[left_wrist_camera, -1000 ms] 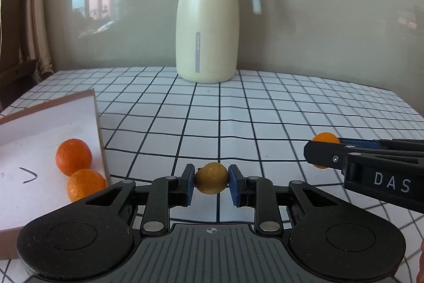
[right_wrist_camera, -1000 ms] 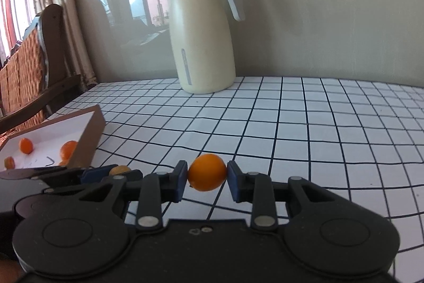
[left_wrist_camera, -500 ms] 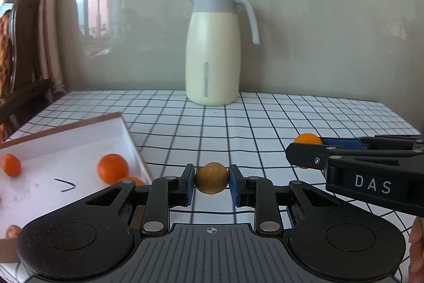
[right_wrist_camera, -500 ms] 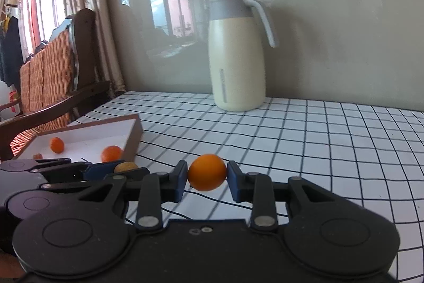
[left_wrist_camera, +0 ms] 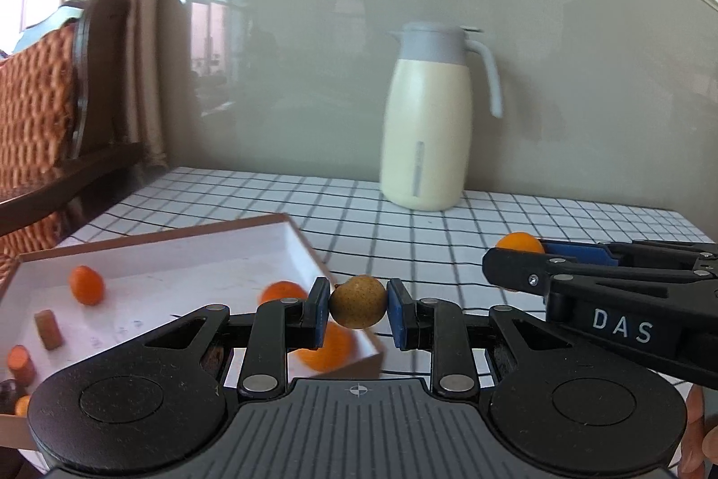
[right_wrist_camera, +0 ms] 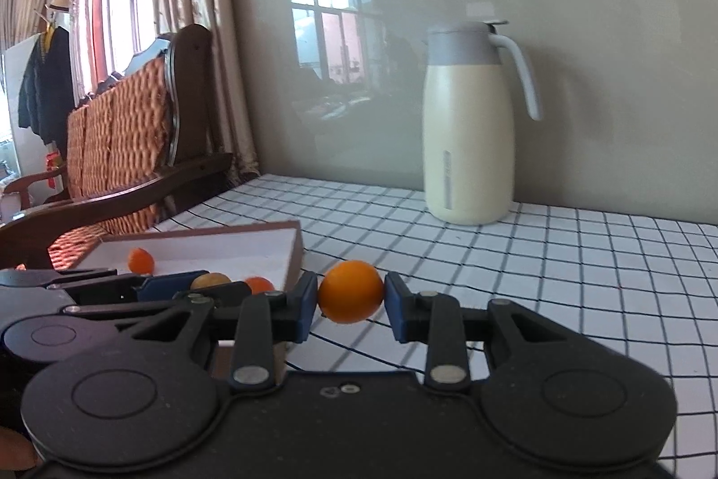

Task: Organize fruits
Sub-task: 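Carry the brown fruit and kumquat over the white box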

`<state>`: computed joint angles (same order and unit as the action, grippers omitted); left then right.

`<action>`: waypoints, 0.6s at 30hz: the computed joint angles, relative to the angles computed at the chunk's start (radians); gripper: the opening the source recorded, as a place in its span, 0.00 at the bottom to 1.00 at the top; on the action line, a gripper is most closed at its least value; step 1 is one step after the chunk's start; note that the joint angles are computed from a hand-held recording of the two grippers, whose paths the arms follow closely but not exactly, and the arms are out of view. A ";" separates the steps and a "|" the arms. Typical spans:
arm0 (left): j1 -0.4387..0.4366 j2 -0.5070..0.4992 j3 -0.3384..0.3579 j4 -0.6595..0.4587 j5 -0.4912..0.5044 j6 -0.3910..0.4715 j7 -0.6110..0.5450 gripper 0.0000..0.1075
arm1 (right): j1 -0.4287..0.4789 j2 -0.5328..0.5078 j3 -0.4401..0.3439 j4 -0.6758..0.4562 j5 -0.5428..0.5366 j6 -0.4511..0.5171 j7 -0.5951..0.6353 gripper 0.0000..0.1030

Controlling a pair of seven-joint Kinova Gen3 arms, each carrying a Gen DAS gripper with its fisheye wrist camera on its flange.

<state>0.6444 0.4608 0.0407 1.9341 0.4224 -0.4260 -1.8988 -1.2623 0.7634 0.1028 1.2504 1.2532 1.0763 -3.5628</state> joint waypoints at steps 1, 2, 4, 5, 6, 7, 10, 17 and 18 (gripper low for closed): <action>-0.005 -0.003 -0.001 0.004 0.001 -0.003 0.004 0.26 | 0.001 0.007 0.001 -0.012 0.005 -0.002 0.007 0.23; -0.010 -0.005 -0.003 0.007 0.003 -0.005 0.007 0.26 | 0.002 0.015 0.003 -0.025 0.009 -0.005 0.016 0.23; -0.016 -0.009 -0.009 0.016 0.013 -0.020 0.010 0.26 | 0.002 0.030 0.010 -0.052 0.014 -0.012 0.026 0.23; -0.017 -0.010 -0.013 0.018 0.021 -0.025 0.009 0.26 | 0.005 0.035 0.012 -0.063 0.015 -0.024 0.030 0.23; -0.022 -0.012 -0.015 0.021 0.027 -0.026 0.008 0.26 | 0.006 0.041 0.017 -0.074 0.015 -0.030 0.033 0.23; -0.027 -0.014 -0.016 0.023 0.032 -0.028 0.009 0.26 | 0.007 0.048 0.020 -0.085 0.013 -0.038 0.038 0.23; -0.042 -0.020 -0.019 0.030 0.046 -0.029 0.008 0.26 | 0.011 0.067 0.034 -0.120 0.007 -0.069 0.055 0.23; -0.080 -0.032 -0.019 0.054 0.055 -0.047 0.017 0.26 | 0.017 0.117 0.069 -0.210 -0.034 -0.136 0.116 0.23; -0.083 -0.033 -0.020 0.057 0.058 -0.048 0.017 0.26 | 0.018 0.124 0.074 -0.223 -0.043 -0.146 0.127 0.23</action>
<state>0.5610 0.4280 0.0205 1.9909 0.4801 -0.4744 -1.8818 -1.2440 0.8877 0.1769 1.0275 1.2107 0.9307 -3.4356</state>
